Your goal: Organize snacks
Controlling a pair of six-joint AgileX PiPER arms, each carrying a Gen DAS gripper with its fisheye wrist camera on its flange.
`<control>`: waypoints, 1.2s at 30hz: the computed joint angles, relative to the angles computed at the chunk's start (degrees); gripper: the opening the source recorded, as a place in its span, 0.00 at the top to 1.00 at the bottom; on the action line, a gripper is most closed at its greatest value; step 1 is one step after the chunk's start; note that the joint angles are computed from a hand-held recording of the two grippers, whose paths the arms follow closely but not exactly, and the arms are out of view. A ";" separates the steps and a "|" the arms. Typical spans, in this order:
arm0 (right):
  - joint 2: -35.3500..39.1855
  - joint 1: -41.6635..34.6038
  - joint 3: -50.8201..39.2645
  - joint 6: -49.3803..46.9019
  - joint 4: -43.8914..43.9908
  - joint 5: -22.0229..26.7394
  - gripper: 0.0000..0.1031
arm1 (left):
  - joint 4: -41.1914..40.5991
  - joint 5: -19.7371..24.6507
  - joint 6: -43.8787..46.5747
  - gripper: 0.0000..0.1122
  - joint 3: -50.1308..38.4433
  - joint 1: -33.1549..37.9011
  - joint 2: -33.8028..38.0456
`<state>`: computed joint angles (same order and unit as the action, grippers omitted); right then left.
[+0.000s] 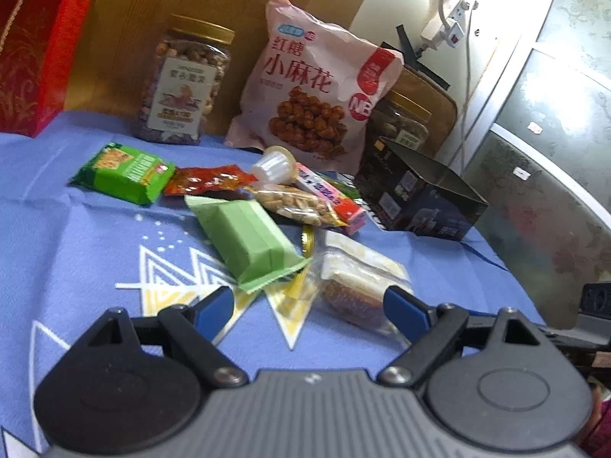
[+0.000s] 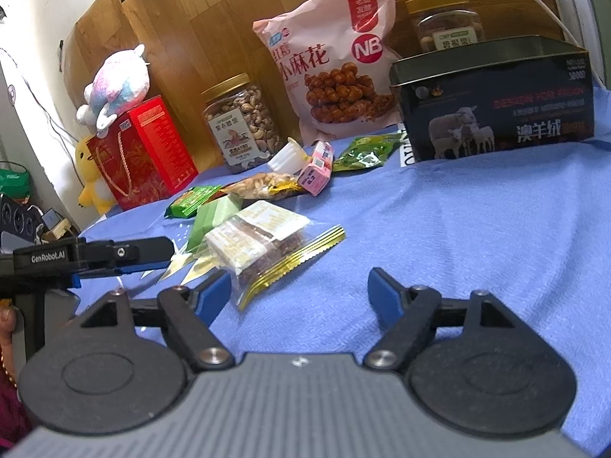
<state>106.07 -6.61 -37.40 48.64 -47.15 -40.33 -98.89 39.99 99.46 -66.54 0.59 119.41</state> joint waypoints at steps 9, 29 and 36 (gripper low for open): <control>-0.01 5.39 -7.90 -2.95 -9.03 11.30 0.17 | 13.82 2.14 -17.18 0.21 -11.29 -2.19 2.78; -7.05 10.12 0.50 -32.36 17.52 8.78 0.59 | 10.48 -1.30 -12.48 0.41 -7.19 -8.93 -3.12; -10.05 5.90 -3.24 -33.68 17.46 9.97 0.59 | 18.08 -4.06 -21.46 0.41 -19.05 -13.83 -2.32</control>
<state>96.02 -0.71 -40.64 14.96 -29.68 -30.36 -80.80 35.93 77.99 -85.59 -13.24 117.09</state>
